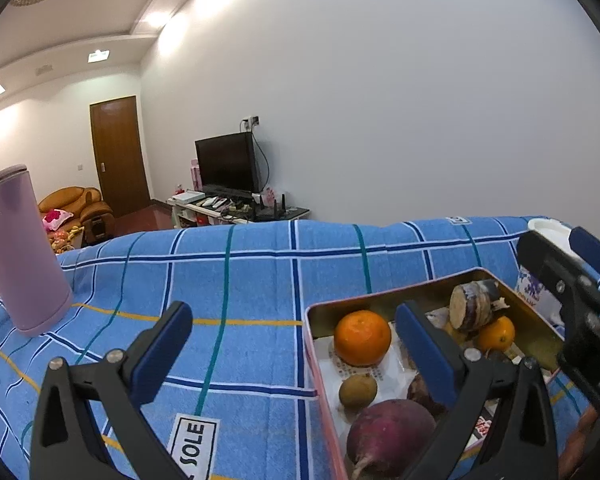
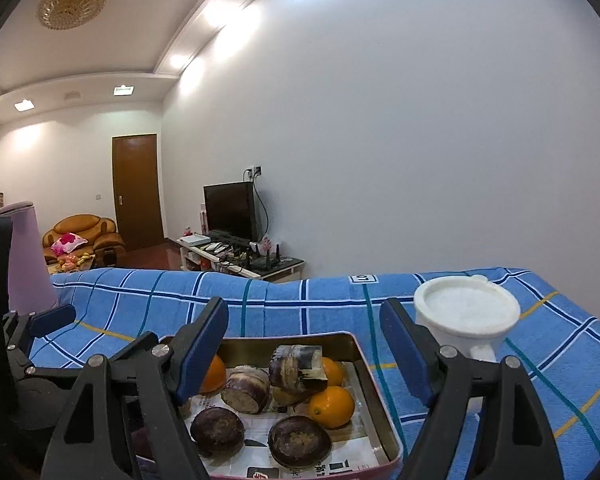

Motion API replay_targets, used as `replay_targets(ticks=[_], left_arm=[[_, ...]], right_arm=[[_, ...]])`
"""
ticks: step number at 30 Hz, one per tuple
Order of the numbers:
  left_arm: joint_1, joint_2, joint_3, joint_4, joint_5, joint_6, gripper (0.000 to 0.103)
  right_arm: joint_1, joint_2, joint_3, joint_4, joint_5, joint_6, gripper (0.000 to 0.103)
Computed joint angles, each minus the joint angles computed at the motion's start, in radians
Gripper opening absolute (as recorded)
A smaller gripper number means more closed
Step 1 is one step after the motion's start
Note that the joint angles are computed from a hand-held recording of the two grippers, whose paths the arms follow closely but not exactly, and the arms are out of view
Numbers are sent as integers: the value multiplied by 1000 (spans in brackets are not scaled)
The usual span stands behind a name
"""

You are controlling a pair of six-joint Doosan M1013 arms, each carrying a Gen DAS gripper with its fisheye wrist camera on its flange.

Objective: Organize fruits

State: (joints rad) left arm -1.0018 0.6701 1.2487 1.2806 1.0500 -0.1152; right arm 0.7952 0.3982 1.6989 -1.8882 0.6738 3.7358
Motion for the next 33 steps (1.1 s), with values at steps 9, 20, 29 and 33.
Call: replay_targets(ticks=[9, 20, 29, 33], left_arm=[[-18, -20, 40, 39, 0, -47, 103], [-45, -44, 86, 80, 11, -80, 103], [-68, -58, 120, 132, 27, -122, 103], [-75, -65, 134, 152, 29, -137, 103]], right_arm=[[34, -11, 17, 16, 82, -42, 79], [79, -43, 78, -11, 197, 23, 79], [103, -64, 112, -14, 255, 42, 79], [112, -61, 112, -20, 285, 40, 79]])
